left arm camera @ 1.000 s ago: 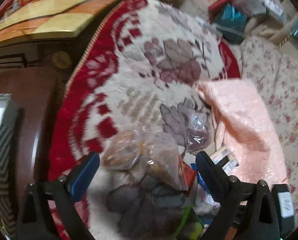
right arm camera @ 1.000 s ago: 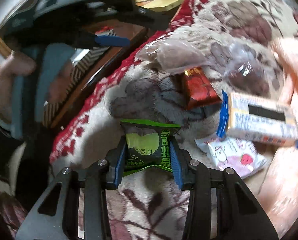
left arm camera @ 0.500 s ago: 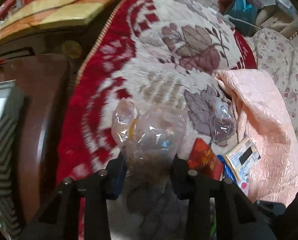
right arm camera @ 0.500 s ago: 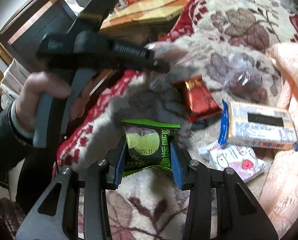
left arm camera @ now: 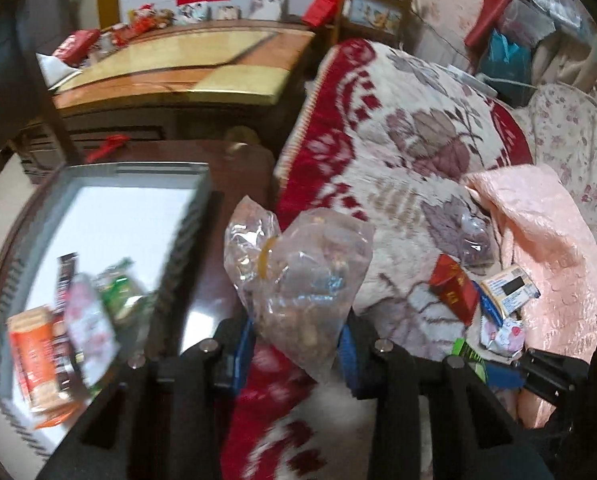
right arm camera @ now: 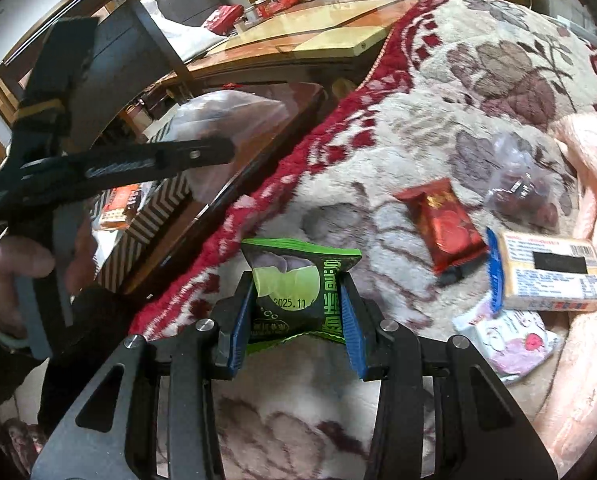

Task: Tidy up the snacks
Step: 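Carry the nut bag and green candy pack over the tray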

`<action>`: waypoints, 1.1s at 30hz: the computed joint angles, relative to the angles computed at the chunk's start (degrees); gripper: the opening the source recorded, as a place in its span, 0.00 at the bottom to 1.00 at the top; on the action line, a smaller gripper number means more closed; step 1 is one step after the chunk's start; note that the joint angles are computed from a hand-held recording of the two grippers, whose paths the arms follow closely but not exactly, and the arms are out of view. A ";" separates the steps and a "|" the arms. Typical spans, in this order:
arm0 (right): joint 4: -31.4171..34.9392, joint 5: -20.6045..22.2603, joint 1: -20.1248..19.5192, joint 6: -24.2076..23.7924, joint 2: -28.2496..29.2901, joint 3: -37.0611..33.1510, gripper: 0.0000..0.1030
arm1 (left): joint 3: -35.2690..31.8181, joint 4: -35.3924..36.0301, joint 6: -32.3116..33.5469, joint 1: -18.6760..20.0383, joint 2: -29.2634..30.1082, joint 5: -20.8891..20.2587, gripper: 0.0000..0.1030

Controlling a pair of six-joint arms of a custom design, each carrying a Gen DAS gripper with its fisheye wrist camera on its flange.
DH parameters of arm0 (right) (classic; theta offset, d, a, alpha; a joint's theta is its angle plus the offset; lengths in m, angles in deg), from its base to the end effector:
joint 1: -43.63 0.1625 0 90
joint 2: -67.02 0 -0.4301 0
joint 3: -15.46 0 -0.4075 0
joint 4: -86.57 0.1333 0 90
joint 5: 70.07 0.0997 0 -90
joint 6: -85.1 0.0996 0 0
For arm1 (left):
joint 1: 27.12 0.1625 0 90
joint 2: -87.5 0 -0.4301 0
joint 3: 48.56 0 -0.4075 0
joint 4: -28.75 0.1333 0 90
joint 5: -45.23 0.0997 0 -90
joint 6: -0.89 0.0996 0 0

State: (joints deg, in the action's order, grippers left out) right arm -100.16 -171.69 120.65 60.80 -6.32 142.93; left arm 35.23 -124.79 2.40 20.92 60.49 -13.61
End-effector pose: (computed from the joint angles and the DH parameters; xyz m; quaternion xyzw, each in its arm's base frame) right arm -0.0023 -0.5141 0.2400 0.0548 -0.9260 0.3123 0.2049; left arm -0.3409 -0.6556 -0.0560 0.3414 0.8991 -0.1460 0.2320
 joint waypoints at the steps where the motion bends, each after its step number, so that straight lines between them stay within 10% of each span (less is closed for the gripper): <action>1: -0.10 0.07 0.18 0.18 0.22 -0.15 0.38 | 0.84 -0.77 0.13 0.05 -0.74 0.78 0.38; 33: 12.52 -5.72 15.06 -2.26 20.48 -26.30 0.38 | 4.92 -4.42 -2.76 7.70 -9.29 10.06 0.38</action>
State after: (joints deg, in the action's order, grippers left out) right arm -87.64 -177.41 135.71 58.53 14.15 116.62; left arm 40.14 -129.21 -0.36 28.62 51.21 -3.55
